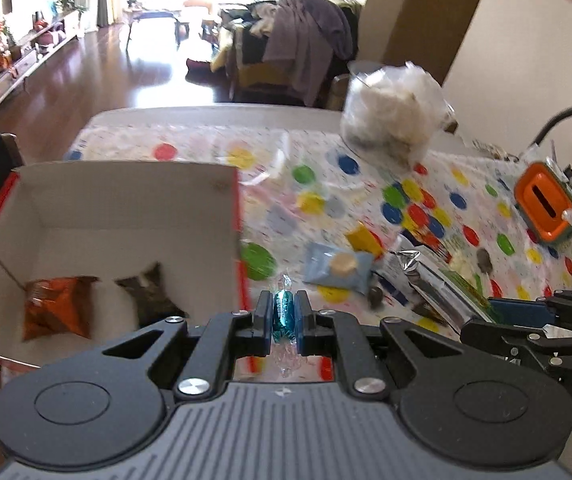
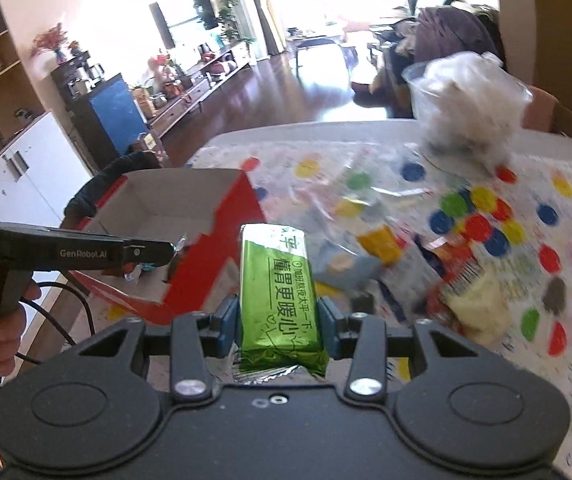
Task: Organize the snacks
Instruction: 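Carry the blue candy and green bar over the cardboard box with both tools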
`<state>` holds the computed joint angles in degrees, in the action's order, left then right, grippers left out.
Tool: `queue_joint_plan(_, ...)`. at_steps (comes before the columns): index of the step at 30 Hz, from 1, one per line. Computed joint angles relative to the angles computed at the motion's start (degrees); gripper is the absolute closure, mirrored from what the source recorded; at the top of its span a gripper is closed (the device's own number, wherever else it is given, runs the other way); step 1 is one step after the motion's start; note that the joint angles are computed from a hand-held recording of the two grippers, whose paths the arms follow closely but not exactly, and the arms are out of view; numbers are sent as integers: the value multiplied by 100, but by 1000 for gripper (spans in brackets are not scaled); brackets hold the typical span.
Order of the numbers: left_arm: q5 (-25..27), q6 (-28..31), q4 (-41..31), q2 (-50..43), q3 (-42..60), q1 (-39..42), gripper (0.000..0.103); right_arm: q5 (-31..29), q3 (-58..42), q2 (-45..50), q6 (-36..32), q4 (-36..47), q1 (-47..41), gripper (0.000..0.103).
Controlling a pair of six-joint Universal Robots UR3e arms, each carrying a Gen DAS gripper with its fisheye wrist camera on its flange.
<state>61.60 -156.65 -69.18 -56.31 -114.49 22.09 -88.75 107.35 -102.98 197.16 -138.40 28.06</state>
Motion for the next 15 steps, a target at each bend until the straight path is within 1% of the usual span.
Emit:
queue_joint_plan(4, -364, 684, -510, 225, 128, 923, 92, -288, -796, 863, 63, -165, 495, 62)
queue_joint_plan(6, -433, 885, -519, 238, 158, 1241, 92, -418, -1218, 1300, 102, -203, 688, 62)
queue_joint_plan(10, -643, 1405, -755, 131, 356, 1897, 92, -590, -2104, 2127, 125, -193, 944, 62)
queue_joint_plan(12, -671, 1555, -756, -40, 472, 2107, 92, -584, -2534, 2496, 171, -143, 1001, 62)
queue_joint_plan(15, -589, 1621, -498, -366, 573, 2217, 92, -608, -3246, 3073, 190, 47, 1071, 62)
